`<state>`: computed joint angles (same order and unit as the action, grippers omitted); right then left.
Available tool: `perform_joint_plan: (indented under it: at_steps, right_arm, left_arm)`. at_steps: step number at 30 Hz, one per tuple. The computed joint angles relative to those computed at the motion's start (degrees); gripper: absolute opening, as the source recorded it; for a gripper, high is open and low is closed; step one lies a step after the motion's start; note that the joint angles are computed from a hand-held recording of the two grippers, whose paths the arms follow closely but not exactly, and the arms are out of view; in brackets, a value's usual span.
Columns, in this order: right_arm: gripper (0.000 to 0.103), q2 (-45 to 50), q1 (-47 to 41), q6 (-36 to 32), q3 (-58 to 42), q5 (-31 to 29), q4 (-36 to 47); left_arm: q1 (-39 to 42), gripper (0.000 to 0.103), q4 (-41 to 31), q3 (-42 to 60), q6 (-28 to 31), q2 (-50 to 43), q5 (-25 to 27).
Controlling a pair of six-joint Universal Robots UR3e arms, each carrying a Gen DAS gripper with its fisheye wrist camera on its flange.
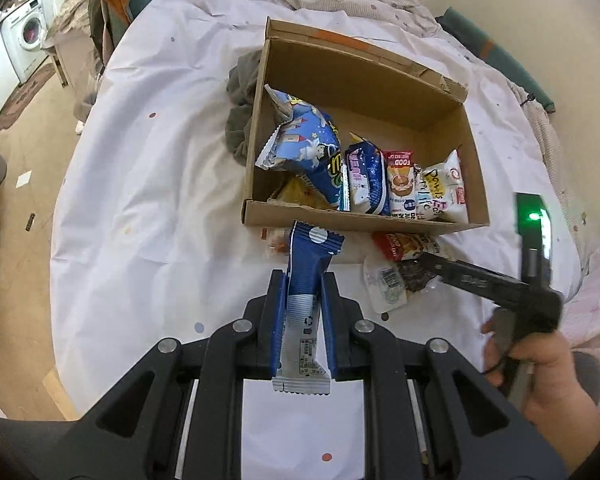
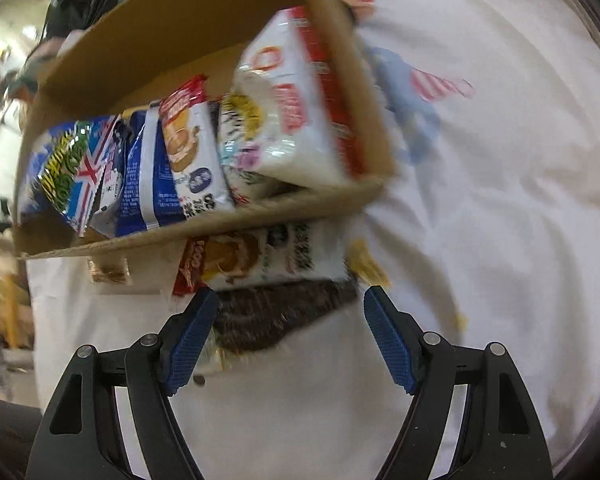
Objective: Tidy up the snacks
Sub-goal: 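Grasp the dark bar in clear wrapper with the right gripper while the left holds the stick pack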
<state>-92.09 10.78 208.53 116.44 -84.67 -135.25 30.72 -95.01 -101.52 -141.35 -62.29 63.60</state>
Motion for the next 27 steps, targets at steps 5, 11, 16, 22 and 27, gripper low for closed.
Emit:
perform_joint_plan:
  at_steps: [5,11,16,22,27]
  right_arm:
    - [0.085,9.1,6.1,-2.8,-7.3,-8.3,-0.9]
    - [0.100,12.8,7.5,-7.7,-8.8,-8.3,1.1]
    - [0.098,10.5,10.6,-14.3,-8.8,-4.8,4.3]
    - [0.094,3.8,15.2,-20.2,-5.1,-2.9,6.7]
    - [0.096,-8.1,9.6,-9.8,3.7,3.6,3.7]
  left_arm:
    - [1.8,0.014,-3.7,1.6,2.2,0.5,-1.7]
    - [1.2,0.014,-4.4,2.3,1.5,0.4,-2.8]
    - [0.1,0.014,-3.7,2.0,0.5,0.3,-2.3]
    - [0.7,0.014,-5.1,2.4,0.8,0.0,-2.4]
    - [0.9,0.014,-6.1,2.6,1.2,0.6,-2.9]
